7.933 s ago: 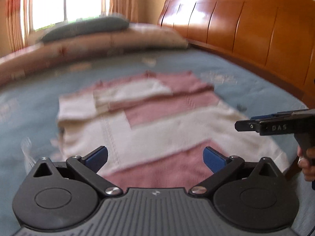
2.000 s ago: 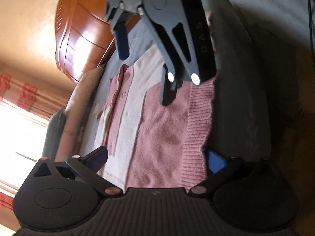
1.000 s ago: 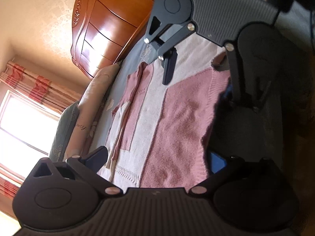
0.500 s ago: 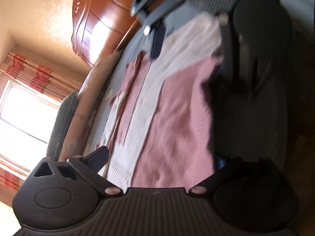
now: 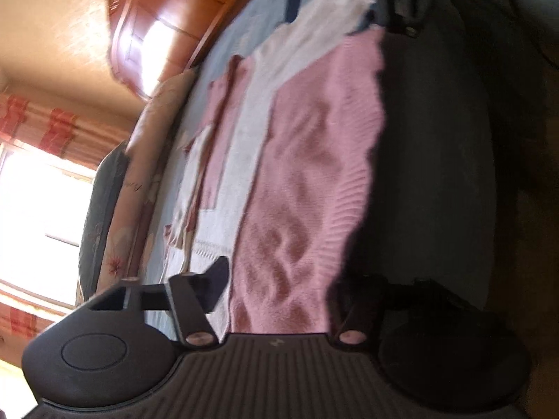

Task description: Fold clothes

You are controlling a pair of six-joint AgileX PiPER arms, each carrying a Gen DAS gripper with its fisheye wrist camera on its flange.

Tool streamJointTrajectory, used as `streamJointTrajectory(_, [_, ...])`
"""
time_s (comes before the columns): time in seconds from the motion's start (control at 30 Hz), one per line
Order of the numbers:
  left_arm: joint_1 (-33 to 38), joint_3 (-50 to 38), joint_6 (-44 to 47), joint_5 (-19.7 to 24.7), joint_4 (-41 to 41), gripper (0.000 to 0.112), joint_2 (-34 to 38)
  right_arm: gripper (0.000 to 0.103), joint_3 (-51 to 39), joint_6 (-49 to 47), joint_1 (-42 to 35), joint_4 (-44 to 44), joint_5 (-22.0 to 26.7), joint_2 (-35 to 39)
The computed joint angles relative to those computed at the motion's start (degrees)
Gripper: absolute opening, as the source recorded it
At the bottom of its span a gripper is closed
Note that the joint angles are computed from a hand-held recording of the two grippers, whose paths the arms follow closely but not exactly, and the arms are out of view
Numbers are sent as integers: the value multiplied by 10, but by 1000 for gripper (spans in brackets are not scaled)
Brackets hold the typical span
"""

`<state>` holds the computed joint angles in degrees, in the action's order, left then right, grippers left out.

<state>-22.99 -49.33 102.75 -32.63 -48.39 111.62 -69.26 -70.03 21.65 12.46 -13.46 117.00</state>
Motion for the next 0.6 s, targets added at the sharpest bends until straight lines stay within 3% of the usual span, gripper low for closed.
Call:
streamJointTrajectory(0.07, [-6, 8, 14, -15, 10, 54, 4, 64, 8, 67, -2, -81, 1, -3])
streamJointTrajectory(0.13, [-7, 4, 30, -16, 1, 54, 6, 61, 18, 74, 2, -106, -22, 1])
streamJointTrajectory(0.27, [-11, -1, 60, -38, -7, 54, 15, 61, 9, 109, 4, -140, -22, 6])
streamJointTrajectory(0.47, [-2, 5, 59, -55, -17, 50, 20, 61, -7, -96, 7, 75, -18, 13])
streamJointTrajectory(0.6, [-9, 1, 59, -56, -34, 36, 24, 61, 2, -202, 7, 195, -38, 10])
